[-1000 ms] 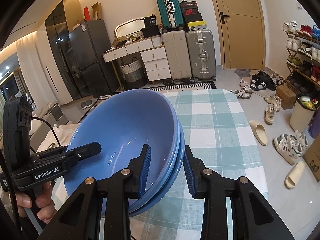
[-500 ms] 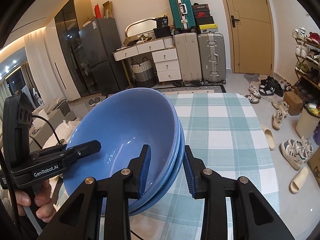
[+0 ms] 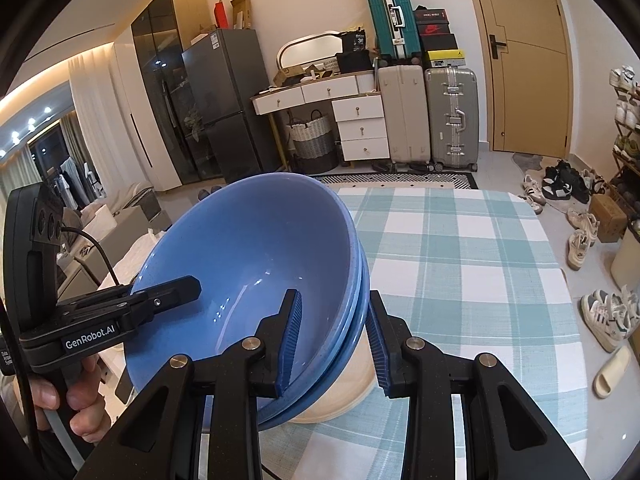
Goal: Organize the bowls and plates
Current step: 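Lift the bowl stack with both tools toward the cream plate stack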
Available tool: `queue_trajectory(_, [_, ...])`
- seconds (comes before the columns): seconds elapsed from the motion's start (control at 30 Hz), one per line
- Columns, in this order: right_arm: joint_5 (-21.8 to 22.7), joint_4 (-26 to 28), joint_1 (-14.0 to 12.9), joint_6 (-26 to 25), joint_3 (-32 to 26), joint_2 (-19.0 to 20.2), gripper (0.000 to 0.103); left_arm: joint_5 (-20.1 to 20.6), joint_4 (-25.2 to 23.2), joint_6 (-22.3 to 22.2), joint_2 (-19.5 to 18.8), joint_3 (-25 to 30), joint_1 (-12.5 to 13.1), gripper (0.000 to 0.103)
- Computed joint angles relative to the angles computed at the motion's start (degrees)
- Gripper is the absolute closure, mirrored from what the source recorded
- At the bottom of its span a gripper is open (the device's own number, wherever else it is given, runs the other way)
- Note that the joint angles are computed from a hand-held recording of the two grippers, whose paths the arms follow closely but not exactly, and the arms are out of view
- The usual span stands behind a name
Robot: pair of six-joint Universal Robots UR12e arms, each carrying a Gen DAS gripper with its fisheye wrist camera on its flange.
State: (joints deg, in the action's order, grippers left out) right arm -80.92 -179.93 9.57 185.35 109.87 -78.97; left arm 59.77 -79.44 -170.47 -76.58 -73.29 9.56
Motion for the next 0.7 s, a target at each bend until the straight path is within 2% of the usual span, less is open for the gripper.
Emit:
queue_trajectory(0.17, [0.23, 0.41, 0.78, 0.07, -1.33, 1.59, 0.071, -0.37, -0.42, 0.43, 0.13, -0.93, 1.81, 0.081])
queue_trajectory(0.3, [0.76, 1.52, 1.25, -0.06, -2.79, 3.12, 0.070, 0.71, 0.37, 0.50, -0.40, -1.77, 2.10, 0.081])
queue_trajectory(0.7, [1.12, 2.81, 1.10, -0.68, -6.38, 7.04, 0.070, 4.95, 4.82, -1.36, -4.66, -2.76, -0.63, 0.081])
